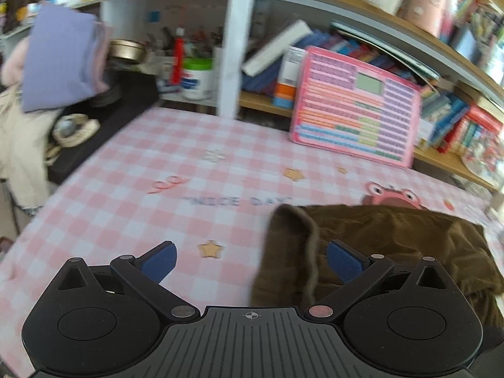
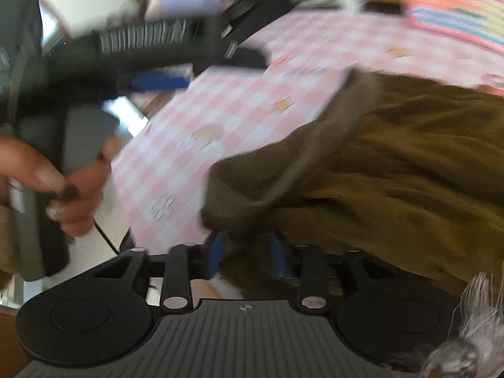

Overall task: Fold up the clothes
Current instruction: 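Shake out the garment with the right gripper while the left gripper grasps its waistband edge, then hold the garment with both grippers and spread it flat on the mat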

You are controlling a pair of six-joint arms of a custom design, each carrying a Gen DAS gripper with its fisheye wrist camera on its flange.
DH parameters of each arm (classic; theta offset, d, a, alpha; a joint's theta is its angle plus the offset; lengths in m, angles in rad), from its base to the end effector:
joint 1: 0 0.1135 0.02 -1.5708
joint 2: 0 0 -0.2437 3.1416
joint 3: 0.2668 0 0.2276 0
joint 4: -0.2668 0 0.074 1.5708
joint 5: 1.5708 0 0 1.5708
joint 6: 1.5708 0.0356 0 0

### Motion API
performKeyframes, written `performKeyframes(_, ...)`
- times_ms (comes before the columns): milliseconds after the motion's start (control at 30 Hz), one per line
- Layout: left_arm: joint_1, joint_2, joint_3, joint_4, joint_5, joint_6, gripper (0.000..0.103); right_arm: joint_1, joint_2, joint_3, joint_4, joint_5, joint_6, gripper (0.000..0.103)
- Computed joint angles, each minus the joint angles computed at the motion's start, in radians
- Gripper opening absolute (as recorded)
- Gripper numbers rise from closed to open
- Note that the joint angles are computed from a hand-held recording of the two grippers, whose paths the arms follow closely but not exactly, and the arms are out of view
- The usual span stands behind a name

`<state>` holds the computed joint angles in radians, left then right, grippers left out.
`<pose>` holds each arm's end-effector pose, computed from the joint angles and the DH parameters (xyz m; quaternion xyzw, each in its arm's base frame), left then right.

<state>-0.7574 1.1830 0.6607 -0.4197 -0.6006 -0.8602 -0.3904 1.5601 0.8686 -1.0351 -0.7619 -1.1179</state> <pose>0.1656 -0.1289 0.1980 -0.1380 0.9025 -0.0195 0.4075 0.2029 -0.0569 0.1649 -0.3022 0.8752 0.3196 0.2011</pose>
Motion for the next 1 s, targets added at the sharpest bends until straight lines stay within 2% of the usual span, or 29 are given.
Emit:
performKeyframes(100, 0.010, 0.029, -0.021, 0.087, 0.057, 0.042, 0.094, -0.165, 0.007, 0.042, -0.004, -0.014, 0.053, 0.037)
performKeyframes(167, 0.023, 0.043, -0.038, 0.147, 0.108, 0.065, 0.080, -0.278, 0.018, 0.063, 0.032, -0.010, 0.136, 0.037)
performKeyframes(200, 0.029, 0.051, -0.046, 0.174, 0.128, 0.075, 0.076, -0.328, 0.019, 0.062, 0.070, -0.004, 0.196, 0.037)
performKeyframes(267, 0.042, 0.072, -0.056, 0.220, 0.163, 0.092, 0.061, -0.417, 0.012, 0.050, 0.159, 0.024, 0.318, 0.037)
performKeyframes(367, 0.071, 0.116, -0.059, 0.284, 0.207, 0.122, 0.056, -0.520, 0.000, 0.025, 0.273, 0.080, 0.407, 0.037)
performKeyframes(433, 0.099, 0.149, -0.057, 0.328, 0.245, 0.147, 0.053, -0.573, 0.007, 0.023, 0.305, 0.112, 0.427, 0.037)
performKeyframes(500, 0.131, 0.192, -0.047, 0.366, 0.293, 0.172, 0.041, -0.614, 0.028, 0.041, 0.307, 0.127, 0.439, 0.037)
performKeyframes(567, 0.180, 0.269, -0.023, 0.395, 0.391, 0.213, 0.009, -0.645, 0.040, 0.050, 0.319, 0.136, 0.457, 0.037)
performKeyframes(600, 0.207, 0.306, -0.009, 0.395, 0.439, 0.222, 0.005, -0.655, 0.036, 0.049, 0.333, 0.140, 0.467, 0.037)
performKeyframes(667, 0.285, 0.312, -0.054, 0.476, 0.539, 0.189, 0.003, -0.668, 0.028, 0.042, 0.365, 0.151, 0.485, 0.037)
performKeyframes(733, 0.370, 0.234, -0.148, 0.583, 0.576, 0.078, 0.002, -0.668, 0.025, 0.034, 0.407, 0.166, 0.509, 0.037)
performKeyframes(800, 0.454, 0.155, -0.223, 0.654, 0.563, -0.003, 0.002, -0.694, 0.025, 0.037, 0.419, 0.171, 0.504, 0.037)
performKeyframes(867, 0.482, 0.168, -0.193, 0.571, 0.464, 0.034, 0.003, -0.709, 0.042, 0.043, 0.433, 0.185, 0.510, 0.037)
performKeyframes(900, 0.498, 0.196, -0.181, 0.548, 0.448, 0.057, 0.003, -0.715, 0.051, 0.047, 0.440, 0.193, 0.514, 0.037)
performKeyframes(967, 0.552, 0.213, -0.216, 0.582, 0.488, 0.057, 0.012, -0.717, 0.064, 0.052, 0.449, 0.210, 0.517, 0.037)
performKeyframes(1000, 0.587, 0.196, -0.249, 0.616, 0.534, 0.041, 0.013, -0.718, 0.066, 0.053, 0.452, 0.217, 0.516, 0.037)
